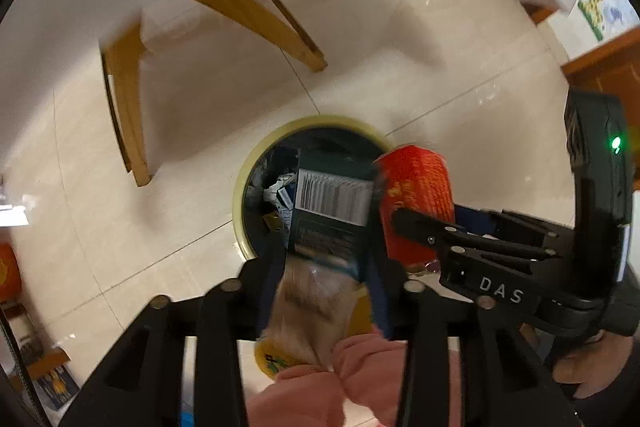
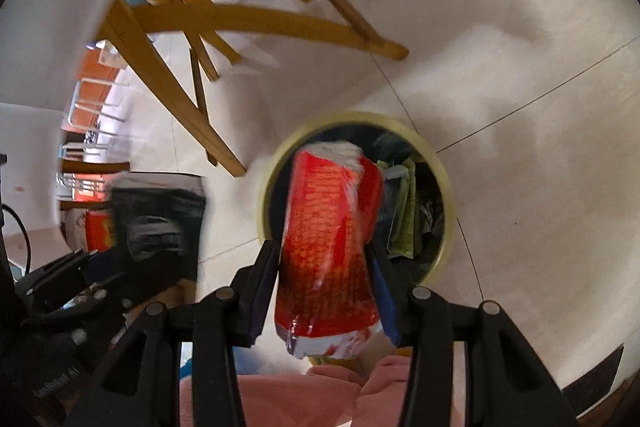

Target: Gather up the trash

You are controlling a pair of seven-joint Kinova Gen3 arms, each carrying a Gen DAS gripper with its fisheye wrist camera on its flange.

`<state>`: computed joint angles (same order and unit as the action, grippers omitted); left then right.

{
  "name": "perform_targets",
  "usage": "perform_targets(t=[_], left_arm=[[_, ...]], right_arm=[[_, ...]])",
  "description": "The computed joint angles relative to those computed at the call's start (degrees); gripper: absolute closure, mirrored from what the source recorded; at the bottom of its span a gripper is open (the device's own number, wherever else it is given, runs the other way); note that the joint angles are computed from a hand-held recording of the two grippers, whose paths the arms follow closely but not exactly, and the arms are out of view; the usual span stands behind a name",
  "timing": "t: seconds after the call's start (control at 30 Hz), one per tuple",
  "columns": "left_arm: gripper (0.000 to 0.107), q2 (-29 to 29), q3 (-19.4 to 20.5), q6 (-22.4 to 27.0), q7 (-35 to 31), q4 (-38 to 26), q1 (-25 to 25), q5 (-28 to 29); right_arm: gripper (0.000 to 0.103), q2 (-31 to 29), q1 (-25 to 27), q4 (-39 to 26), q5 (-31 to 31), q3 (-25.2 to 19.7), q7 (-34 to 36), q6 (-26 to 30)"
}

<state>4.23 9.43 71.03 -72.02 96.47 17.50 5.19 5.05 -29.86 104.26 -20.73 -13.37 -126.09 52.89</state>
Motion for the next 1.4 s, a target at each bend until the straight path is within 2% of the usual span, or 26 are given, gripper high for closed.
perform_targets(t=[0.03,0.1,0.17,0.2,0.33,0.53,0.7,0.87,1.13,1.4], left_arm=[[0.055,0.4,-0.1,-1.7,-1.0,1.3,-0.2,0.4],[0.053,0.5,-0.4,-4.0,-1.9,3.1,-0.6,1.1],[0.049,0.7,-0.9,-5.6,-3.1,4.4,-1.5,2.6],[0.045,0.6,-1.1,-6.4,-3.2,5.1,-1.8,3.0],[0.045,0.0,-1.1,-6.6,-2.9,5.3,-2.1,2.9],[0.045,-3.7,-1.3,-5.2,-1.9,5.3,-2.7,3.0],[0.045,-6.8,-1.0,-0.2,0.1,2.8,-3.2,2.8],[0.045,-9.5,-0.7,7.0,2.4,-2.0,-3.6,2.9],[0.045,-12.2,1.1,18.9,5.4,-14.5,-3.3,0.9],[0.045,-12.0,3.3,26.4,7.5,-28.1,-2.8,-3.6]], right_arm=[[0.051,0.7,0.1,0.1,-0.2,0.0,0.6,-0.8],[0.045,1.0,0.0,1.0,0.4,0.0,0.8,-1.8],[0.029,1.4,0.3,2.3,-0.1,0.2,1.1,-2.9],[0.028,1.3,0.5,2.7,-0.6,0.2,1.6,-3.5],[0.025,0.3,-0.1,2.9,1.2,0.0,0.5,-5.0],[0.025,-0.6,-2.6,-1.4,7.0,-0.7,-4.3,-1.4],[0.025,-2.2,-3.5,-5.8,9.8,-1.1,-7.3,3.5],[0.025,-3.4,-4.2,-12.5,12.6,-1.5,-9.4,11.1],[0.025,-3.6,-5.1,-26.3,16.1,-2.0,-10.0,23.8],[0.025,-2.9,-7.6,-41.0,20.4,-3.0,-13.1,35.2]])
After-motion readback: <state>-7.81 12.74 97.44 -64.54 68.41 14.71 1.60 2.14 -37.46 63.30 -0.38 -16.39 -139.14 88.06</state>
